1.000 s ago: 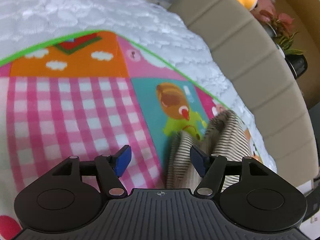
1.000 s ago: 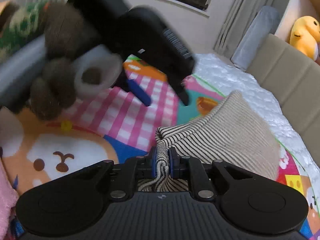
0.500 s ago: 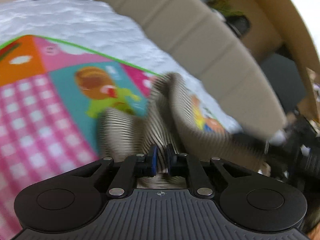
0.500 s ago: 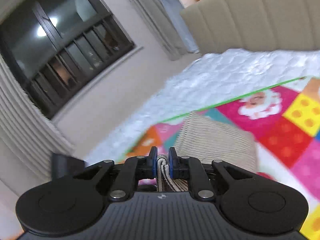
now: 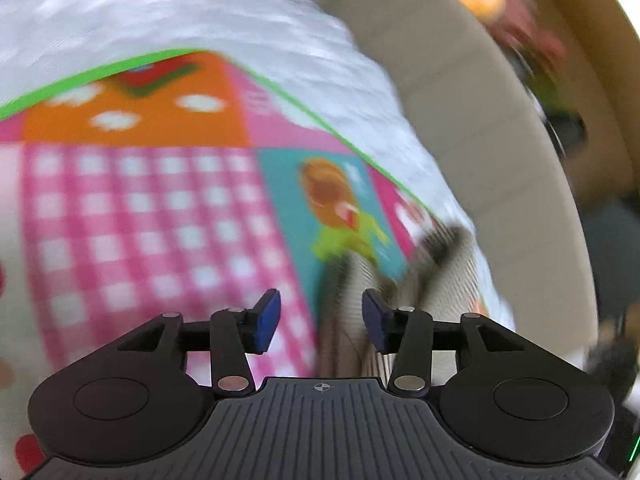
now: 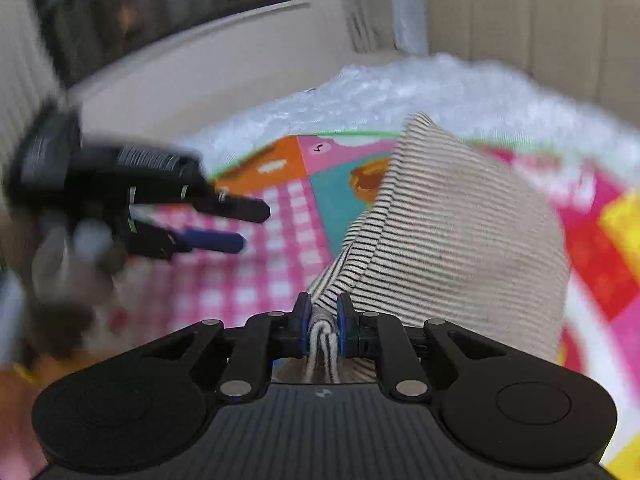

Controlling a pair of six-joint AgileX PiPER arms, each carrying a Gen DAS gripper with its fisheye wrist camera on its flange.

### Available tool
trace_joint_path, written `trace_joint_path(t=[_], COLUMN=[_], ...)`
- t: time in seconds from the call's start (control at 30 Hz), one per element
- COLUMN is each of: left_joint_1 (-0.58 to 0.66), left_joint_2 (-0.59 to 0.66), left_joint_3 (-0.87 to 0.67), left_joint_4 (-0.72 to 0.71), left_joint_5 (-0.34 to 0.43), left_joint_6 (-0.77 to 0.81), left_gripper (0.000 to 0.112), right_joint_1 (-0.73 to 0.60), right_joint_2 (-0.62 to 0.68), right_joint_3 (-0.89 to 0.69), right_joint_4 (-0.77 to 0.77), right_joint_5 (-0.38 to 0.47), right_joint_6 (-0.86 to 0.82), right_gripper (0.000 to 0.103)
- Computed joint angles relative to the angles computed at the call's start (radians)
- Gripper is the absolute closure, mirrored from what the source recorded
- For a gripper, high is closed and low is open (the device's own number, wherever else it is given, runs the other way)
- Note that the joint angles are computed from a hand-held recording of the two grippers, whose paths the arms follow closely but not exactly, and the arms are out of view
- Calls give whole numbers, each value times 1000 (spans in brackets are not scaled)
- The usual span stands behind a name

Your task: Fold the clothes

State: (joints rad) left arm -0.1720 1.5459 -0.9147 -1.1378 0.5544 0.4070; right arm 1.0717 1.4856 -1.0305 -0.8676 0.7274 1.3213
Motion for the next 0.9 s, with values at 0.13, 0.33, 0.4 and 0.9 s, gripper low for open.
trace_joint_path(t=[0.13,0.33,0.4,0.9], left_joint_1=[-28,-71,-67,-67], left_joint_2=[20,18,8,-28], left_joint_3=[-24,-55,-45,-27], left_joint_4=[112,258,267,233], left_joint_5=[-39,-79,-74,-108], left_joint_6=[-146,-296,-293,-244], left_gripper=[52,47,43,37], right_joint_1=[228,237,209,174], right_joint_2=[127,295,318,65], right_joint_3=[-56,-132,-140,-107], right_joint_4=[-312,-291,-291,-6], right_joint_5=[368,466,453,214], right_joint_6=[181,254,244,-397], right_gripper=[26,26,26,81])
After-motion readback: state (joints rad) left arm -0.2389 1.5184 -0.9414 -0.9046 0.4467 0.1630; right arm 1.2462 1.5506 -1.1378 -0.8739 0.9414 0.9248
